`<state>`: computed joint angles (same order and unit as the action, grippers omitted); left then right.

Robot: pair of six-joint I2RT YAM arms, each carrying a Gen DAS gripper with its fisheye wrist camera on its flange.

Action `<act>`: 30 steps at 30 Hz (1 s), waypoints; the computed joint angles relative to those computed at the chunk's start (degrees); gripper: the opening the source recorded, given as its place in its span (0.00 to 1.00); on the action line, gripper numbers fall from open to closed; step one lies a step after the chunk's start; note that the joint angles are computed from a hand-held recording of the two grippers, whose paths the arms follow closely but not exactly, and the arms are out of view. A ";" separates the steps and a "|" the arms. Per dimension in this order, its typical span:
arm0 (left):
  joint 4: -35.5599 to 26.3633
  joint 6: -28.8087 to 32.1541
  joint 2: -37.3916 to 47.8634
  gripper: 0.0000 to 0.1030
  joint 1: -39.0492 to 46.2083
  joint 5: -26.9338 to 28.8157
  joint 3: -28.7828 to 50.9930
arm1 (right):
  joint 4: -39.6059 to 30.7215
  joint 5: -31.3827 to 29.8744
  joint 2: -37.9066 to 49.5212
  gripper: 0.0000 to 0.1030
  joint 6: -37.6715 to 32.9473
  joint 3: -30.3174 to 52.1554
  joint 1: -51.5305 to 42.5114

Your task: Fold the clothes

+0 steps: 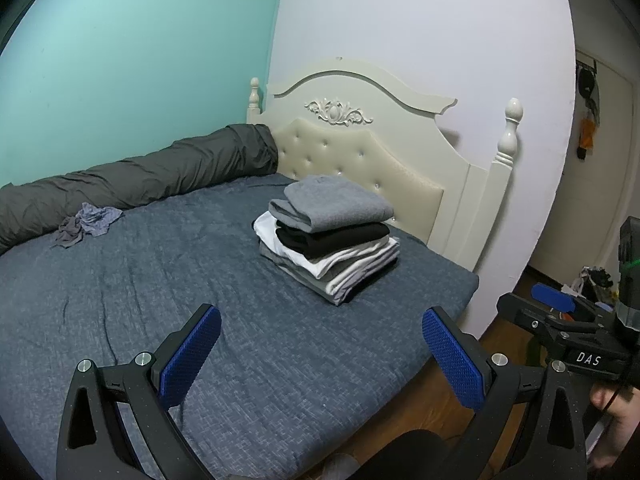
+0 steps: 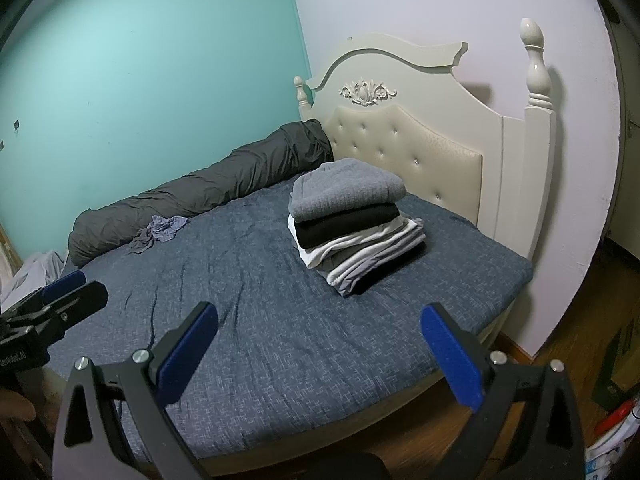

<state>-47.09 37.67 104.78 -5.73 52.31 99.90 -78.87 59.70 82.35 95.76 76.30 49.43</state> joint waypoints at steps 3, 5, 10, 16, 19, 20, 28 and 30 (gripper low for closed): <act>-0.17 0.00 0.07 1.00 -0.06 0.08 0.18 | 0.34 -0.10 -0.22 0.99 -0.27 -0.26 -0.12; 0.41 -0.25 -0.13 1.00 0.00 0.22 -0.17 | 0.63 -0.17 -0.39 0.99 -0.51 -0.45 -0.22; 1.29 -0.76 -0.38 1.00 0.30 0.73 -0.82 | 1.27 -0.33 -0.74 0.99 -1.05 -0.89 -0.47; 1.92 -1.28 -0.46 1.00 0.44 0.90 -0.91 | 1.32 -0.37 -0.50 0.99 -0.98 -0.76 -0.38; 2.00 -1.18 -0.46 1.00 0.45 0.93 -0.95 | 1.35 -0.34 -0.44 0.99 -0.93 -0.69 -0.36; 2.09 -1.10 -0.54 1.00 0.45 0.91 -1.10 | 1.34 -0.34 -0.47 0.99 -0.86 -0.70 -0.34; 2.49 -1.49 -0.78 1.00 0.47 1.32 -1.54 | 1.95 -0.29 -1.29 0.99 -1.49 -1.45 -0.75; 1.86 -1.26 -0.59 1.00 0.52 1.42 -1.06 | 2.06 -0.35 -1.47 0.99 -1.59 -1.61 -0.83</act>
<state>-45.23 36.40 104.19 -5.20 53.73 98.84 -76.81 59.35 80.87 94.17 74.68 48.59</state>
